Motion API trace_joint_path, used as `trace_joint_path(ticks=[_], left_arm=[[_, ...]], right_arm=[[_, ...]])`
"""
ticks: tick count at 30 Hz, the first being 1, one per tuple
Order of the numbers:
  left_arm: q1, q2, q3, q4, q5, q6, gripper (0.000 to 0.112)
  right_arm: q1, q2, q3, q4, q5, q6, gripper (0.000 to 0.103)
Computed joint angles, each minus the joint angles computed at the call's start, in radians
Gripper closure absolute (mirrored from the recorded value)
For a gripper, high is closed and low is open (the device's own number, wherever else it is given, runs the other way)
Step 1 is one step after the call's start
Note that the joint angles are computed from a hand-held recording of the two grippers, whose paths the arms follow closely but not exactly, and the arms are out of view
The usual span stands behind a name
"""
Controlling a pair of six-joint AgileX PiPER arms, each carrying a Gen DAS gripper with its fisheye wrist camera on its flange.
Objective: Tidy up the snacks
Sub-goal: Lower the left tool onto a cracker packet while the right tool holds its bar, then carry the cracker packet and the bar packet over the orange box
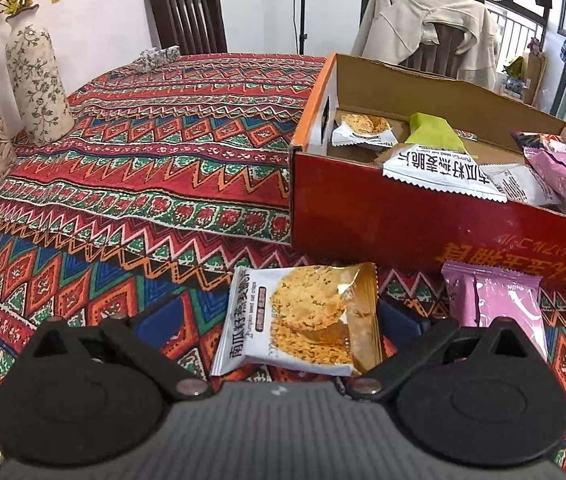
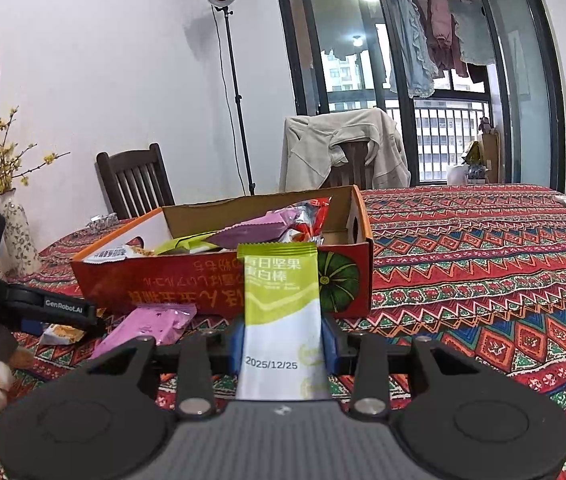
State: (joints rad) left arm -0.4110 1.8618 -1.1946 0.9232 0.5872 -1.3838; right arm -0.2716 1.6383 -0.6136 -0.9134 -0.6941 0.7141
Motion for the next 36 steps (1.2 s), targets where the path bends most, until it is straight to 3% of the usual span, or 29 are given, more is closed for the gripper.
trace_joint_path(ticks=[2,4,5,8,18,22,29,36], left_arm=[[-0.004,-0.008,0.016,0.027,-0.008,-0.021,0.010],[-0.015,-0.028,0.049,0.076,-0.018,-0.071,0.023],[-0.022,-0.040,0.064,0.104,-0.022,-0.095,0.040],[-0.031,-0.080,0.126,0.170,-0.069,-0.153,0.045],[-0.149,-0.222,0.329,0.543,-0.003,-0.560,0.045],[-0.190,-0.274,0.350,0.619,0.040,-0.640,0.044],[-0.220,-0.281,0.275,0.688,0.059,-0.644,0.044],[-0.198,-0.200,0.117,0.696,0.029,-0.588,0.044]], right_arm=[[-0.001,0.001,0.000,-0.001,0.000,0.000,0.066],[-0.002,-0.002,0.003,0.000,-0.003,-0.001,0.066],[-0.001,-0.003,0.004,0.002,-0.002,-0.002,0.066],[0.001,-0.004,0.006,0.007,-0.001,-0.006,0.066],[-0.002,-0.019,0.047,0.074,-0.048,-0.080,0.066],[0.043,-0.045,0.083,0.211,-0.040,-0.216,0.066],[0.078,-0.114,0.063,0.249,-0.030,-0.221,0.067],[0.158,-0.073,-0.107,0.285,0.065,-0.212,0.067]])
